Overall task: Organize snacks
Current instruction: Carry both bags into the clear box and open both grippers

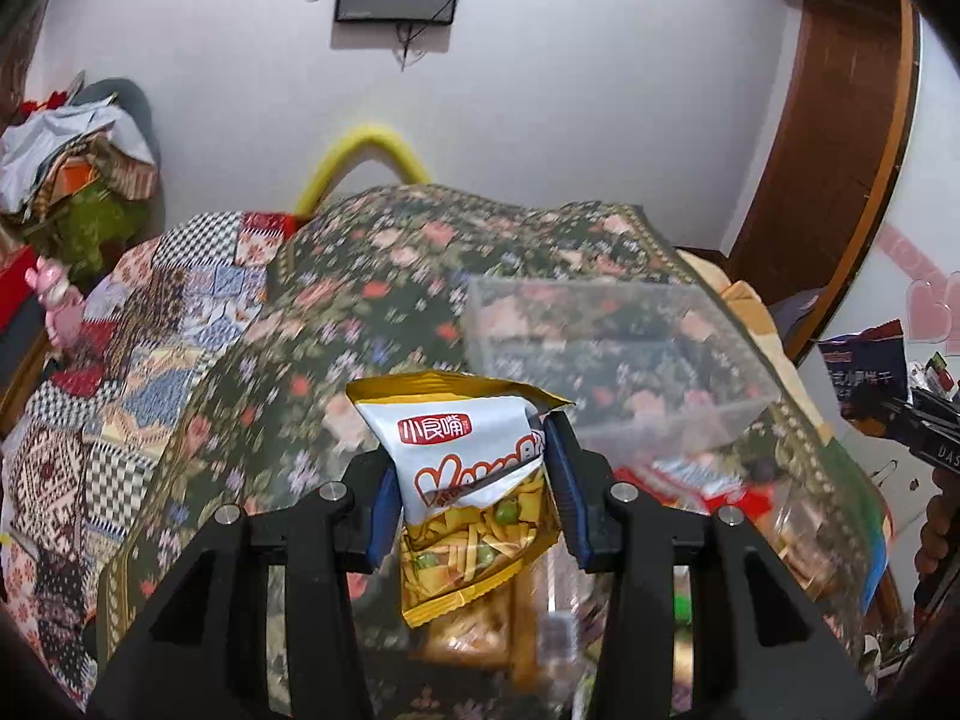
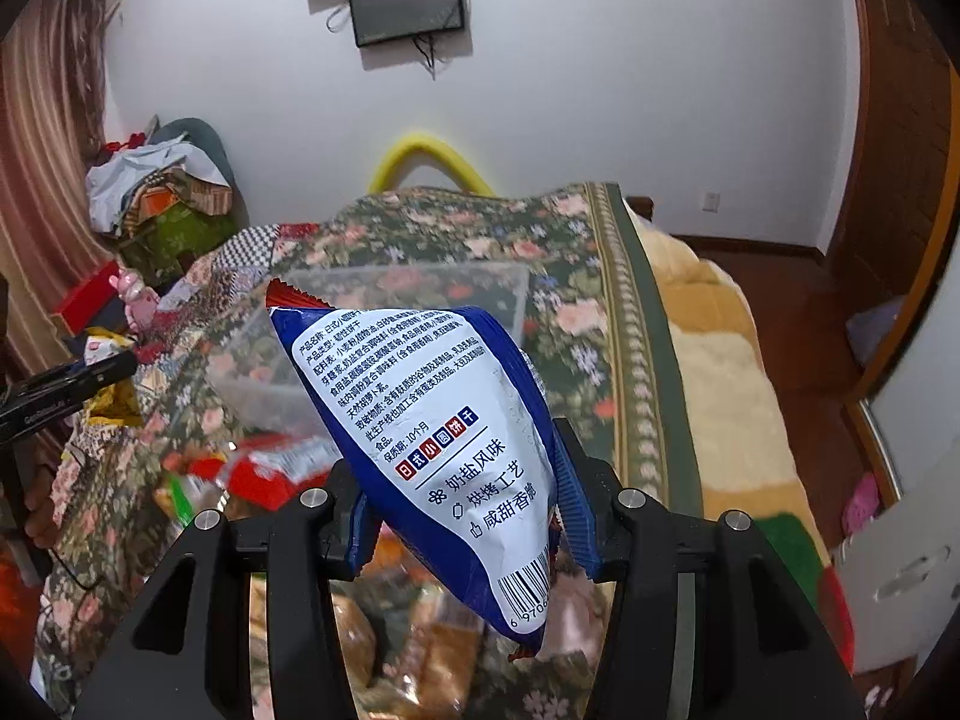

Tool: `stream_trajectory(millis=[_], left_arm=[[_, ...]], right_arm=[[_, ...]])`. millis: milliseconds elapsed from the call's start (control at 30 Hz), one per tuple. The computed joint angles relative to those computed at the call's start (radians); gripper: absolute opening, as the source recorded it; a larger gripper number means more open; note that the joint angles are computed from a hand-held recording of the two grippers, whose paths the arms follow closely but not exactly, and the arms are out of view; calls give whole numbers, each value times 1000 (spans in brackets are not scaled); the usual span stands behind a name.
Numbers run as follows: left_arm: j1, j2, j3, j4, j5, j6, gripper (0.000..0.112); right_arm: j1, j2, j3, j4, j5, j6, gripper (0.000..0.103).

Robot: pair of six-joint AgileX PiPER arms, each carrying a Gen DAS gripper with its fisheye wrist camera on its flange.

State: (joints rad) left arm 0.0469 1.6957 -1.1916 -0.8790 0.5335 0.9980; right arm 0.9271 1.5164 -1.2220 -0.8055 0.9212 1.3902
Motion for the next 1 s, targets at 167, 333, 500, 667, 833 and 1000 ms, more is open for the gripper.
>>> stream_trajectory(millis=[167,333,500,667,833,1000], left_arm=[[-67,42,-84,58,-3,-91,44],[-117,120,-198,129,16,-190,44],[-167,211,-320,216,34,-282,44],[-201,323,-455,300,74,-377,44],[-234,435,-593,416,123,-489,44],[-253,511,-681,470,166,-533,44]], right_arm=[[-27,38,-49,-11,-31,-32,47],[-74,98,-113,8,-78,-83,47],[-135,160,-164,71,-126,-155,47],[-201,236,-220,163,-163,-255,47],[-255,302,-280,283,-182,-370,47],[-283,374,-356,391,-158,-491,47]])
